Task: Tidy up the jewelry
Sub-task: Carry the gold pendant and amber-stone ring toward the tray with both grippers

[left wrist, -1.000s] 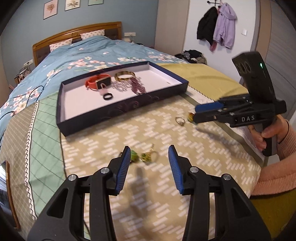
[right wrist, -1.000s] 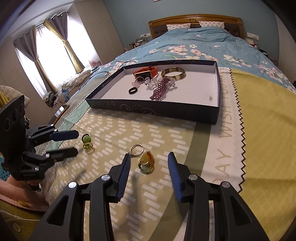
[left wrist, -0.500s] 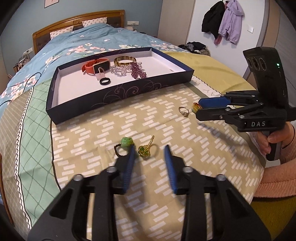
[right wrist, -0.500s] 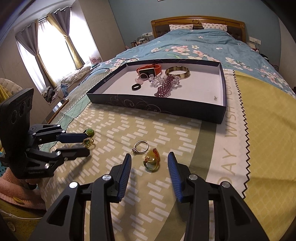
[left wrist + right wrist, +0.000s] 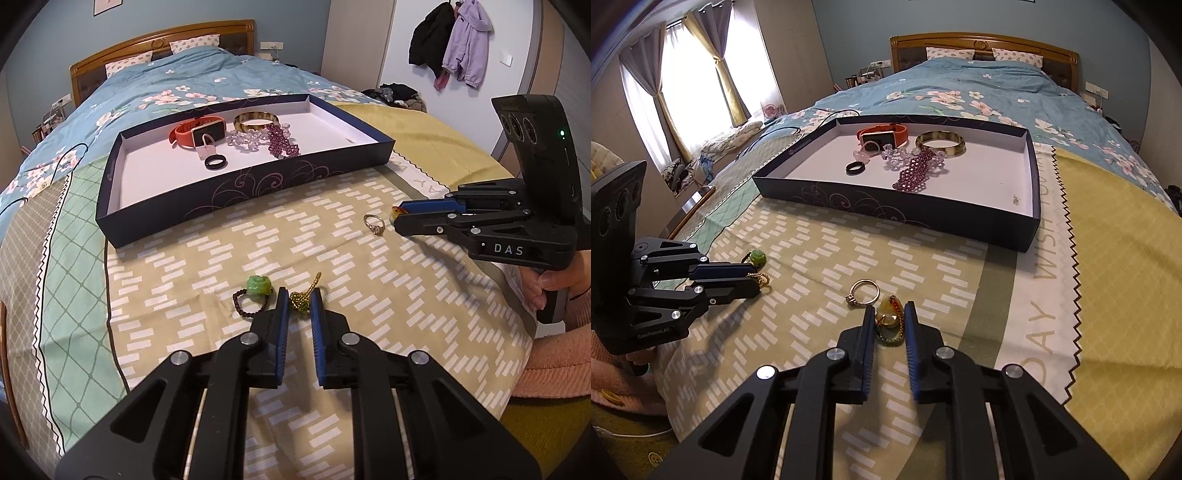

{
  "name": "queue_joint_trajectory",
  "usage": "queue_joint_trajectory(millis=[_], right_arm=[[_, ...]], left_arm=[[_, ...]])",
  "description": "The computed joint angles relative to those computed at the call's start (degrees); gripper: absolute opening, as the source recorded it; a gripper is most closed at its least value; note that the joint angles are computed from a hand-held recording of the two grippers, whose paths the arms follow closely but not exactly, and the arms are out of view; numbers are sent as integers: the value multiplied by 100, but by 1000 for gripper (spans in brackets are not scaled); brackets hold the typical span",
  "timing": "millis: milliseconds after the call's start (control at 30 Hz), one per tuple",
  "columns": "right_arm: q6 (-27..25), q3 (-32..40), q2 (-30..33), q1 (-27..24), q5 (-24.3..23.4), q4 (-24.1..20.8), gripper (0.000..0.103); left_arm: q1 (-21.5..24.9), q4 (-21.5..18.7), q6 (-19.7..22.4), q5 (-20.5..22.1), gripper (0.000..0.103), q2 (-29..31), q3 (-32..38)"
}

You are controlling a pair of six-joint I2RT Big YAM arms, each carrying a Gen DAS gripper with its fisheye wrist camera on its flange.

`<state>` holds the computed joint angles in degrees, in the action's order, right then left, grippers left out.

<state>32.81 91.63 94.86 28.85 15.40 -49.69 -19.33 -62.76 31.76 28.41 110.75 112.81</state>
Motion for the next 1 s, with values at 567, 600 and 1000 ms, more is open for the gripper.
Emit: queue_joint_trajectory(millis=[567, 600, 1000], right_arm=[[41, -190, -198, -9, -69, 514, 14], [40, -194, -204, -10, -73, 539, 14], [16, -151, -227, -48, -167, 929, 14]], left_arm=[[79, 149, -234, 319, 12, -109, -35], [82, 154, -247, 337, 12, -115, -27], [117, 258, -502, 529, 12, -110, 98]])
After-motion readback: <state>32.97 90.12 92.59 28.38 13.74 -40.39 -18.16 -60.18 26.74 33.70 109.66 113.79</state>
